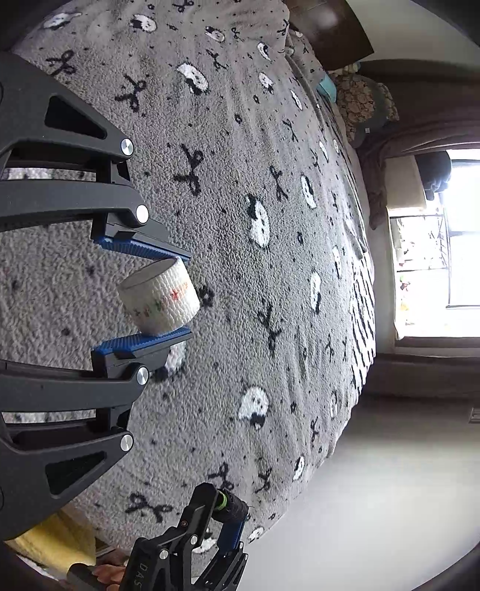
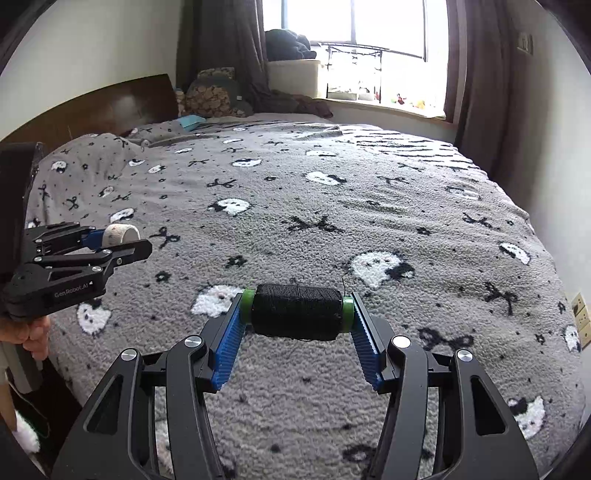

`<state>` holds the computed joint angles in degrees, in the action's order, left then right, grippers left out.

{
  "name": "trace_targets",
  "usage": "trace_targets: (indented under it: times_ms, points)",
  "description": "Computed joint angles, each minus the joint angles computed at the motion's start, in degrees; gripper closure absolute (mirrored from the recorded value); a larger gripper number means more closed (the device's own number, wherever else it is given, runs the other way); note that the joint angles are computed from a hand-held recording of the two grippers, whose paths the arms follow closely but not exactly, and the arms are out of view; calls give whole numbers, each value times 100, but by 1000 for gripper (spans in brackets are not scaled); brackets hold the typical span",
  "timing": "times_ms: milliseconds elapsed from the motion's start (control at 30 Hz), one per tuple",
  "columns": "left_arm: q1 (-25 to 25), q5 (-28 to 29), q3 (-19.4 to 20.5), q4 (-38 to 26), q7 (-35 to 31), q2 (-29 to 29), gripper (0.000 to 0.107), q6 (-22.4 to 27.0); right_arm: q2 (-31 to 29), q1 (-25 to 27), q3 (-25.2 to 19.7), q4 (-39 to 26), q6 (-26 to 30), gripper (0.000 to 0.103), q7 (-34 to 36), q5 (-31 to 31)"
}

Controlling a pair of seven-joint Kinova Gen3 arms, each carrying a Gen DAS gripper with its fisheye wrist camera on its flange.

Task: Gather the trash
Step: 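Carry both items to the bin and open both tools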

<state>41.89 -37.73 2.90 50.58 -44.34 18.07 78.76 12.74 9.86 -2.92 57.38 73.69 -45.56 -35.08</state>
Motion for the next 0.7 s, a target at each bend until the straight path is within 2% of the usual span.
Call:
trace_targets:
  times_ms: [133,333,533,700]
  points:
    - [545,-414,77,-109,151,-87,73,265,-455,405,155,406,158,47,510,-468]
    - [1438,-1136,146,-241,427,-19,73,801,-1026,713,695,1018,450,47,1306,-1151]
    - [1845,-1117,416,507,1275,-221,73,671,-1455,767,1279,1727,757,47,1999,-1484]
    - [1964,-1002,731,1229,2134,-355,73,475,-1524,749,1514,2238,1155,47,2213,-1238]
